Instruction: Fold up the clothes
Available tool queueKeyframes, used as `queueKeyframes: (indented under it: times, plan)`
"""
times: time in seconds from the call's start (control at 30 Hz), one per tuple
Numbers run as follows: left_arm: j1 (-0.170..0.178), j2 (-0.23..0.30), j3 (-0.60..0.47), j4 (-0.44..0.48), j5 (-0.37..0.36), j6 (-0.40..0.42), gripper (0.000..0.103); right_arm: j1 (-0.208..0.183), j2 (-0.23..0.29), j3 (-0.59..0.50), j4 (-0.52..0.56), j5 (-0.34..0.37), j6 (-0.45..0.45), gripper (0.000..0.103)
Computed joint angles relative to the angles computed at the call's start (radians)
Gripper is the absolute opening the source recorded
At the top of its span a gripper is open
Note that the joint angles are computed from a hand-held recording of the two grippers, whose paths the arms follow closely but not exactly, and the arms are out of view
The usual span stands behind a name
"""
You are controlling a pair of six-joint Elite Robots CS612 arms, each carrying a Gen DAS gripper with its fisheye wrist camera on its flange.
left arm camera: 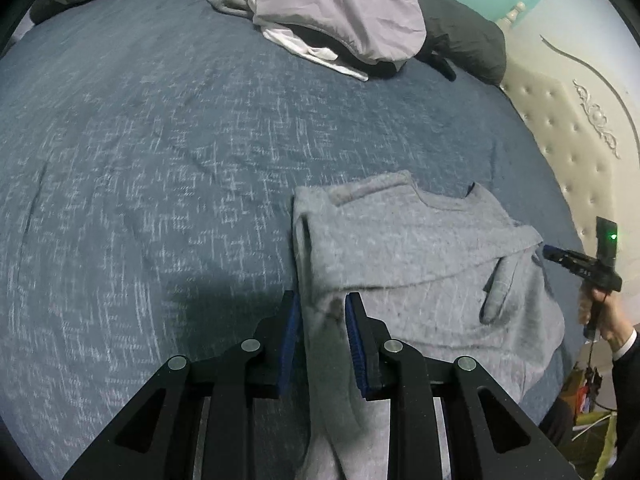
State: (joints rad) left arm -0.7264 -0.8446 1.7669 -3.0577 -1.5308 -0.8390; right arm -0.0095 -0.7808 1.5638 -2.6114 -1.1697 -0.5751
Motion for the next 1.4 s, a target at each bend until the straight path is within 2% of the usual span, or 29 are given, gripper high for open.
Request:
queueKeyframes:
  times: [0.1,0.17,0.23,0.27,0.33,0.43,0.5,0.67,0.73,0.83,0.9,0.93,0.97,1.1,1.2,1.23,1.27,1.3,1.37,1.4]
  plan:
    - [0.003,0.009,-0.011,0.004,0.002,0.018,0.026,0.003,0.005,-0.003,-0.013,0.002,0.0,0.025]
    - [0.001,0.011,-0.023,0.036,0.01,0.036,0.025,0.005,0.007,-0.005,-0.022,0.003,0.002,0.011]
    - [0.002,0.012,-0.028,0.046,0.014,0.041,0.024,0.006,0.009,-0.008,-0.031,0.007,0.01,0.005]
    - [0.003,0.012,-0.029,0.046,0.017,0.042,0.017,0.005,0.01,-0.011,-0.034,0.015,0.024,0.002]
    - [0.004,0.01,-0.03,0.037,0.024,0.043,0.009,0.001,0.013,-0.022,-0.035,0.034,0.05,0.0]
    - [0.013,0.009,-0.033,0.016,0.014,0.037,0.004,-0.006,0.017,-0.041,-0.029,0.066,0.08,0.0]
    - [0.02,0.01,-0.041,0.018,0.004,0.03,0.004,-0.008,0.022,-0.062,-0.027,0.081,0.103,0.0]
    - [0.042,0.022,-0.064,0.003,-0.017,-0.012,0.004,0.001,0.035,-0.108,-0.018,0.064,0.133,0.0]
    - [0.045,0.027,-0.077,0.02,-0.017,-0.009,0.004,0.0,0.037,-0.117,0.017,0.097,0.112,0.0]
    - [0.048,0.036,-0.091,0.026,-0.026,-0.014,0.004,-0.008,0.028,-0.107,0.073,0.152,0.069,0.004]
    - [0.047,0.039,-0.094,0.024,-0.024,-0.007,0.004,-0.007,0.014,-0.083,0.081,0.154,0.006,0.019]
    - [0.046,0.04,-0.095,0.024,-0.023,-0.003,0.004,-0.005,0.007,-0.069,0.075,0.139,-0.024,0.036]
    - [0.046,0.039,-0.095,0.026,-0.022,-0.001,0.004,-0.003,0.0,-0.057,0.071,0.119,-0.054,0.04]
    - [0.045,0.036,-0.089,0.025,-0.021,-0.002,0.004,0.014,-0.005,-0.029,0.04,0.005,-0.139,0.04]
    - [0.043,0.035,-0.086,0.03,-0.02,0.001,0.004,0.022,0.004,-0.023,0.001,-0.041,-0.15,0.04]
    - [0.043,0.034,-0.086,0.029,-0.02,0.0,0.004,0.024,0.008,-0.026,-0.004,-0.049,-0.149,0.038]
    - [0.043,0.034,-0.086,0.029,-0.02,0.0,0.004,0.026,0.011,-0.028,-0.013,-0.058,-0.149,0.027]
    - [0.043,0.034,-0.086,0.03,-0.02,0.002,0.004,0.029,0.013,-0.028,-0.025,-0.065,-0.15,0.023]
    - [0.043,0.034,-0.088,0.034,-0.02,0.009,0.004,0.033,0.017,-0.033,-0.032,-0.065,-0.152,0.006]
    - [0.043,0.034,-0.089,0.036,-0.02,0.012,0.004,0.034,0.02,-0.04,-0.03,-0.067,-0.143,0.005]
